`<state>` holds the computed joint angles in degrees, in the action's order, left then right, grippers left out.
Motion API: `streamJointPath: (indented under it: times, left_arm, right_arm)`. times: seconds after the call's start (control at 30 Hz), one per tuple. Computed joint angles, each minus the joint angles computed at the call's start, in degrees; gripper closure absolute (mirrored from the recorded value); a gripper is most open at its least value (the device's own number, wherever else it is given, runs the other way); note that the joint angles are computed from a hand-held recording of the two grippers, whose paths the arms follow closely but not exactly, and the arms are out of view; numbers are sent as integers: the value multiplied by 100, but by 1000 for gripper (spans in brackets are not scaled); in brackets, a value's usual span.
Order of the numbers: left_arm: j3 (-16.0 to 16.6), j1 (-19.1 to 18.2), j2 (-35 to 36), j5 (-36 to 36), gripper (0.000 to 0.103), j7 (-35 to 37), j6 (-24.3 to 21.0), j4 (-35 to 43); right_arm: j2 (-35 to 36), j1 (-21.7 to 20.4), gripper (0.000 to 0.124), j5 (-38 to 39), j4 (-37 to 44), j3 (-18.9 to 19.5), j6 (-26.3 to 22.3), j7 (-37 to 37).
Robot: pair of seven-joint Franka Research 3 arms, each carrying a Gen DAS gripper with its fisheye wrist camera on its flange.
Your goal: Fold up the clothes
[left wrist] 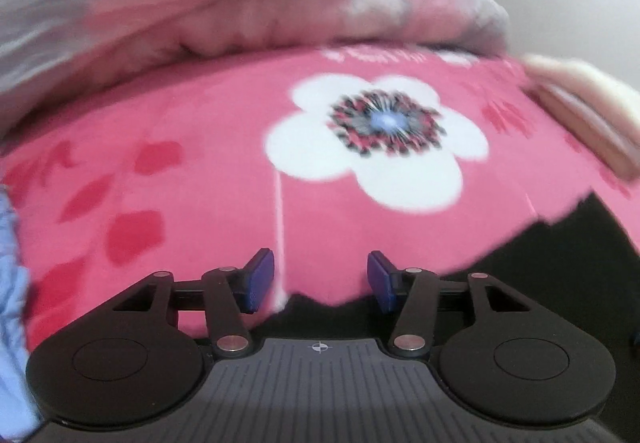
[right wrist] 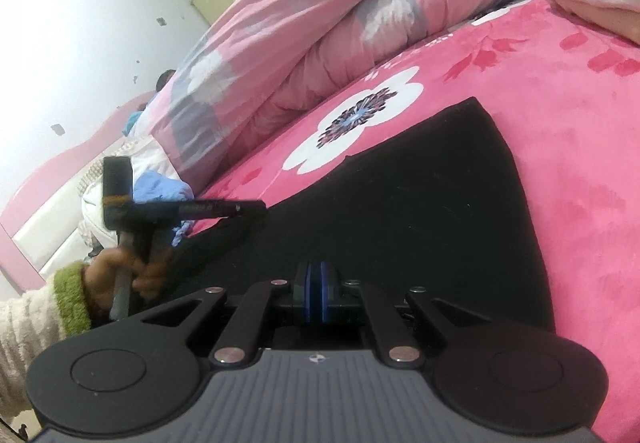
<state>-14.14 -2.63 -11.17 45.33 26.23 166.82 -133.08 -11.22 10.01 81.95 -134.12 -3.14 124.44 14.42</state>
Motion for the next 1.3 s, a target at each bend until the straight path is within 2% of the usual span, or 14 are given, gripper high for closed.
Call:
streamJointPath:
  times: [0.07, 0.13, 0.2, 0.27, 0.37, 0.5, 0.6, 0.67, 0.73, 0.77, 0.83, 0.9, 1.17, 1.3]
  left_arm:
    - [-40, -71, -125, 41, 49, 65, 240, -28]
    - [25, -336, -100, -204, 47, 646, 587, -20]
    - [297, -973, 96, -1082, 46, 1882, 720, 49]
    - [408, -1463, 387, -1939, 47, 2995, 456, 283]
    - [146, -1362, 962, -1878, 45, 3191, 48, 808]
    - [252, -1134, 1385, -1604, 42, 2472, 361, 1110]
    - [203, -923, 1538, -2499, 39, 2825, 587, 1144]
    - [327, -953, 1499, -2283, 41, 2492, 569, 1163]
    - [587, -1072, 1242, -897, 42, 1149, 156, 1216]
    - [573, -992, 1039, -570, 42, 789, 30, 1152]
    - [525, -774, 527, -637, 42, 704, -25, 886]
    - [405, -506, -180, -417, 42, 578, -448, 658]
    - [-320, 403, -2858, 298, 39, 1549, -2958, 568]
    - [-407, 350, -3591, 102, 37, 2141, -3903, 513]
  right_arm:
    - [20, -7, 121, 29, 4, -15, -46, -15]
    - [49, -20, 121, 64, 13, -26, -101, -24]
    - [70, -35, 121, 98, 18, -30, -144, -31]
    - [84, -50, 121, 131, 16, -33, -184, -51]
    - [89, -72, 121, 168, 9, -29, -210, -70]
    - [67, -77, 121, 191, -21, -15, -193, -96]
    - [72, -81, 121, 216, -27, -20, -213, -104]
    - [69, -84, 121, 232, -36, -21, -222, -110]
    - [63, -86, 121, 239, -43, -20, -225, -112]
    - [63, -88, 121, 252, -48, -24, -237, -116]
    - [70, -91, 121, 258, -43, -26, -252, -107]
    - [69, -94, 121, 256, -41, -23, -253, -107]
    - [36, -86, 121, 264, -69, -10, -205, -121]
    - [12, -67, 121, 271, -88, 2, -137, -121]
